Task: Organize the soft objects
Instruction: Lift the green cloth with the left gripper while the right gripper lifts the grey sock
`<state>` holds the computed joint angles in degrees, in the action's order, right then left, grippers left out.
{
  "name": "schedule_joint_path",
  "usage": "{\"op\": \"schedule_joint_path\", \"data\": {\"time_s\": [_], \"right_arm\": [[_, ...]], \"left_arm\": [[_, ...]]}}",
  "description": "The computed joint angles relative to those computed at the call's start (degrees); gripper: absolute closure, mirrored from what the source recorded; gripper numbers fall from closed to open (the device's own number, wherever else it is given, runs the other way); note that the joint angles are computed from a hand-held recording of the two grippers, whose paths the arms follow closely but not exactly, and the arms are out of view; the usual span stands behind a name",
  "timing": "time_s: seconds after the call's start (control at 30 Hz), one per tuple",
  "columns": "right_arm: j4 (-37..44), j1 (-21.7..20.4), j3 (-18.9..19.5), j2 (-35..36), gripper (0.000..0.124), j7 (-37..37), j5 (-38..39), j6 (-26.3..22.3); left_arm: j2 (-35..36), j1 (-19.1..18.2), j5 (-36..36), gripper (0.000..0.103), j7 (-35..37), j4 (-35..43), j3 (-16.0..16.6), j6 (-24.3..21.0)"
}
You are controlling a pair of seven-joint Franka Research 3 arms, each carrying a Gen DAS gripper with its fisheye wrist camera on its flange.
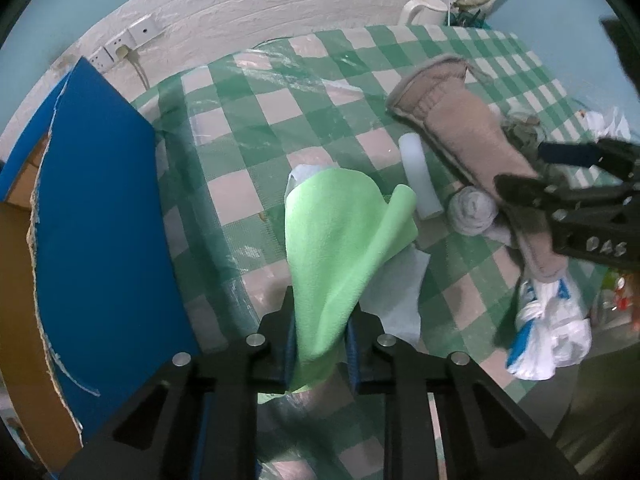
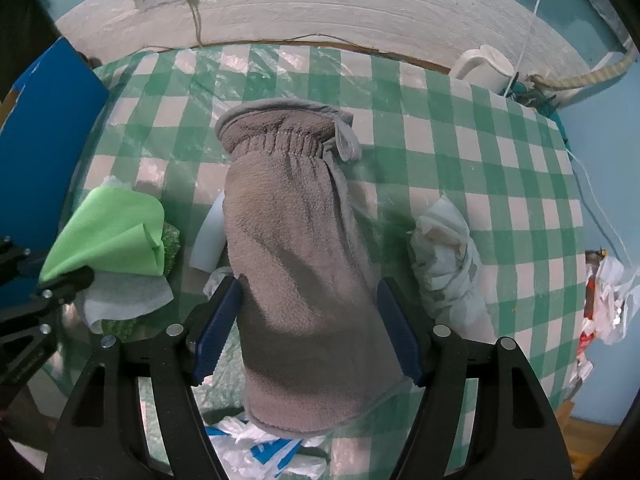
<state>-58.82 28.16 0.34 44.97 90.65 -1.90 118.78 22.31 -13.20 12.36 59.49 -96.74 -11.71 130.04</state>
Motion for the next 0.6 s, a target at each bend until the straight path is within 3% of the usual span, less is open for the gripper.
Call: {"op": "schedule_joint_path", "data": {"time_s": [0.27, 0.4, 0.47, 0.5, 0.57, 0.6], "right_arm": [[2.3, 0.3, 0.0, 2.1, 0.056, -1.8, -0.4, -2.5], [1.0, -0.7, 0.9, 1.1, 0.090, -2.5, 1.7, -1.6], [0.8, -0.3, 0.4, 0.8, 0.095, -1.9, 1.3, -1.2], [0.8, -0.5, 0.4, 0.6, 0.097, -1.8, 1.6, -1.1], [0.4, -0.9, 0.6, 0.1, 0.099, -1.3, 2.3, -0.8], [0.2, -1.0, 0.7, -0.2, 0.099, -1.0, 2.6, -0.7]], "left_arm": [[-1.8, 0.7, -1.8, 0.090, -0.1, -1.5, -0.3, 1.9], [-2.5, 2.0, -5.3, 0.090, 1.4, -2.1, -1.0, 2.4], [-2.6, 1.9, -5.2, 0.090, 1.5, -2.1, -0.9, 2.6], [-2.7, 1.8, -5.2, 0.088, 1.7, -2.2, -0.9, 2.7], [-2.5, 2.0, -6.0, 0.075, 2.6, -1.8, -1.1, 2.0], [-2.3, 2.2, -6.9, 0.063, 3.2, -1.5, -1.3, 1.3]]}}
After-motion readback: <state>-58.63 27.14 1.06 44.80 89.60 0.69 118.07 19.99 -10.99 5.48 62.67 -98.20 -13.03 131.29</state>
